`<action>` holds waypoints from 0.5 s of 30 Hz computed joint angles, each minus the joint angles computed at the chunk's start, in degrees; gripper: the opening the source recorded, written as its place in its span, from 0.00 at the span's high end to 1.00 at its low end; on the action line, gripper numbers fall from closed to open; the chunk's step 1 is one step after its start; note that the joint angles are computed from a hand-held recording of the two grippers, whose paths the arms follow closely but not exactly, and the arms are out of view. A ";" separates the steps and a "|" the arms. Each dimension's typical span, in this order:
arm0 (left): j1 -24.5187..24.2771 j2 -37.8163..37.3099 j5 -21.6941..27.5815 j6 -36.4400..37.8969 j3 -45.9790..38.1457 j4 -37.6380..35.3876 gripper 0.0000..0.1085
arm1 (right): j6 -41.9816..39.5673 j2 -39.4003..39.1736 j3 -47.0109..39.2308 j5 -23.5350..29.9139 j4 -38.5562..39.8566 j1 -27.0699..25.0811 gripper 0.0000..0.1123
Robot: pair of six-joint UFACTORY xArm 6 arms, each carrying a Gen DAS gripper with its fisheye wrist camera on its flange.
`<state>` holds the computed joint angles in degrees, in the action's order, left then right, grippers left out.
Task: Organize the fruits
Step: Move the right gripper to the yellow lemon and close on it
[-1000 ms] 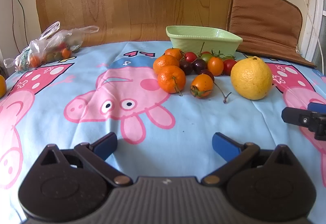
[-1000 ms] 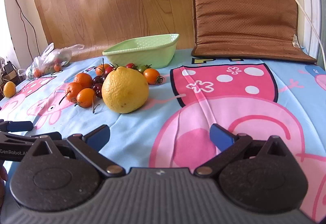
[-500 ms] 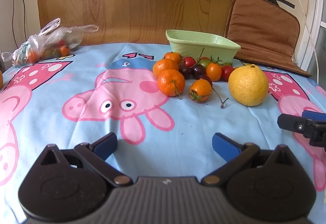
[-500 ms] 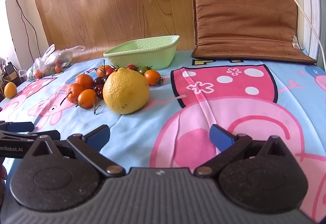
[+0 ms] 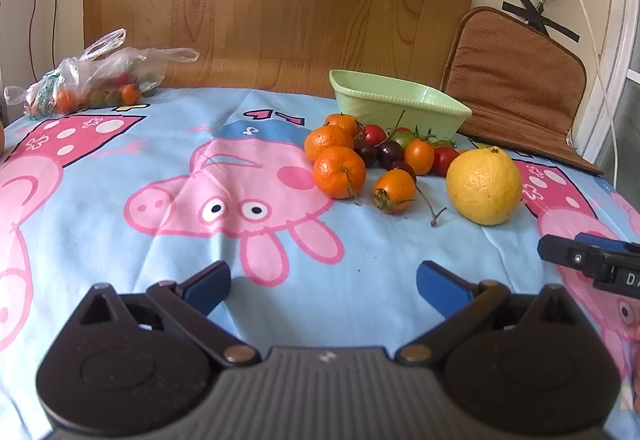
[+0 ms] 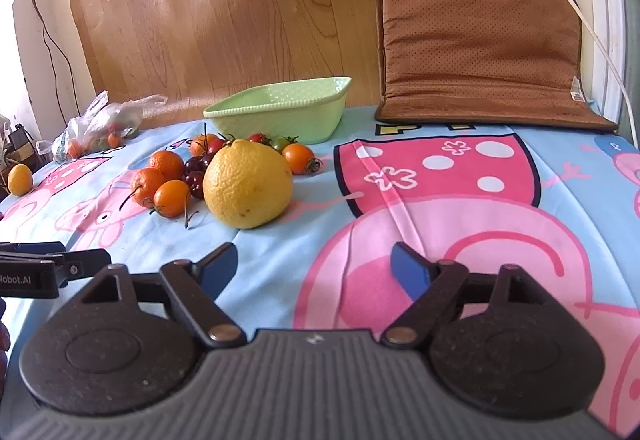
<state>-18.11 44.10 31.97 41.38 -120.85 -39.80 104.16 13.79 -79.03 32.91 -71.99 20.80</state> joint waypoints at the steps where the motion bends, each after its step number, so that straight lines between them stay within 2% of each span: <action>1: 0.10 -0.10 -0.27 0.20 0.20 -0.68 0.06 | 0.37 -0.22 0.15 -1.35 -0.39 -0.51 0.35; 3: 0.36 -0.17 -0.31 0.76 0.29 -2.45 0.06 | 1.31 -0.59 0.07 -3.69 -1.98 -1.41 0.35; 5: 0.74 -0.32 -0.25 1.53 0.50 -4.93 0.07 | 0.83 -0.44 -1.12 -3.59 -3.36 -1.70 0.35; 7: 0.89 -0.22 -0.26 0.74 0.37 -5.14 0.09 | -2.11 0.46 -3.42 -3.68 -2.85 -2.18 0.35; 9: 0.96 0.20 0.17 -0.29 -0.34 -4.32 0.09 | -5.07 1.89 -6.29 -6.25 -2.13 -3.45 0.35; 13: 0.87 0.18 -0.02 -0.46 -0.27 -3.86 0.09 | -14.73 7.30 -14.50 -10.03 5.25 -5.93 0.35; 15: 0.86 0.14 0.05 -0.47 -0.22 -3.91 0.09 | -22.14 10.46 -18.41 -10.56 12.04 -6.58 0.35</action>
<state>-17.25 44.24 32.02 40.91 -121.06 -43.71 82.03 24.25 -97.45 22.35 -59.95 14.22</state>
